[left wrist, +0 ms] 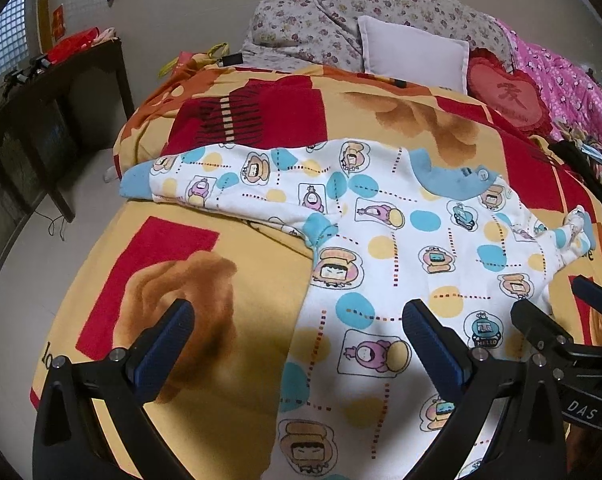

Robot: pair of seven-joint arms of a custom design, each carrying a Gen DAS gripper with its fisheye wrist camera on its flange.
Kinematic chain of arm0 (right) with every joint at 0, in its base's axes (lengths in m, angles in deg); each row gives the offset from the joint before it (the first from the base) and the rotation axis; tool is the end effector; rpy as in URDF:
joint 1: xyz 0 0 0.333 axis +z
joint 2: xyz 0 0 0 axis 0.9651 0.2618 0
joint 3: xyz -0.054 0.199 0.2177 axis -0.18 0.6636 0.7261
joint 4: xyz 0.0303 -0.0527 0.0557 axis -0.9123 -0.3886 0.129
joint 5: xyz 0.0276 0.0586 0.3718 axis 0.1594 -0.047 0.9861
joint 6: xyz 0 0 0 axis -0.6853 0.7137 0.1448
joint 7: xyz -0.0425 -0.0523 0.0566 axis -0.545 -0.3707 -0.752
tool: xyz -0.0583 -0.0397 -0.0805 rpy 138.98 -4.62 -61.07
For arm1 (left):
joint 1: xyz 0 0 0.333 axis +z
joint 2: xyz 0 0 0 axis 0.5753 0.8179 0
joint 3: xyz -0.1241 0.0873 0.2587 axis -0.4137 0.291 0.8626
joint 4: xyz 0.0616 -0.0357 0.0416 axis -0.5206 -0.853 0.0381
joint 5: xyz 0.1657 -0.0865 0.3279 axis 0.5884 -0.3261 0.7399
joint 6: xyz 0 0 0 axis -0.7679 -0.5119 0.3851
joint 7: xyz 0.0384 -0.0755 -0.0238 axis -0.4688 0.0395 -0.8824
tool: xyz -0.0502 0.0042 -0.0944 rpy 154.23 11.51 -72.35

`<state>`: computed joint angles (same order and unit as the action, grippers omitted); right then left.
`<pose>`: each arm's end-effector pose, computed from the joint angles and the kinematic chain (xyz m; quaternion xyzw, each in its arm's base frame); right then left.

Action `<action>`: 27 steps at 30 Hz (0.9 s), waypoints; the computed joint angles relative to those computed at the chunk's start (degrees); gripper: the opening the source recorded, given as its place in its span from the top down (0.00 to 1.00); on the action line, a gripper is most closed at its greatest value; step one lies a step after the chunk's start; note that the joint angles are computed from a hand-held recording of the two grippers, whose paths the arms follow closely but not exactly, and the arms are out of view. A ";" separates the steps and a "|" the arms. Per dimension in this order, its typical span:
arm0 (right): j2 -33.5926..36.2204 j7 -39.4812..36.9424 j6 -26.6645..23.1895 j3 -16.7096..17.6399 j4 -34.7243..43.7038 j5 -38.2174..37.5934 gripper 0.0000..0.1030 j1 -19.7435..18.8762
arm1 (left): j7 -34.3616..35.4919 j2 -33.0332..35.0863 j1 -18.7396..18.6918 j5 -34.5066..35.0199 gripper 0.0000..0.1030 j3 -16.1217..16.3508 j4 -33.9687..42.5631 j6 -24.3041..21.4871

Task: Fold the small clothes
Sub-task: 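Move both grippers toward the white onesie's sleeve cuffs, then grasp the blue sleeve cuff with the left gripper and lift it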

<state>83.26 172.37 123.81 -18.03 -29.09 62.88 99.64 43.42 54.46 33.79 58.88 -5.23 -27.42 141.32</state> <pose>0.7107 0.2580 0.3920 -0.7318 0.5772 -0.2351 0.2758 0.6793 -0.0474 0.3985 -0.7295 0.5940 -0.2178 0.2598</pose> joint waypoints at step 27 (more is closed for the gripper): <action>14.61 -6.56 -12.53 3.78 26.01 3.51 0.00 -1.42 | 4.08 7.54 7.64 -9.25 0.00 0.09 13.29 -8.35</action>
<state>97.87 165.81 111.28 -14.25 -3.07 66.39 98.22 47.50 62.00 41.43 49.64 -5.14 -14.12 132.96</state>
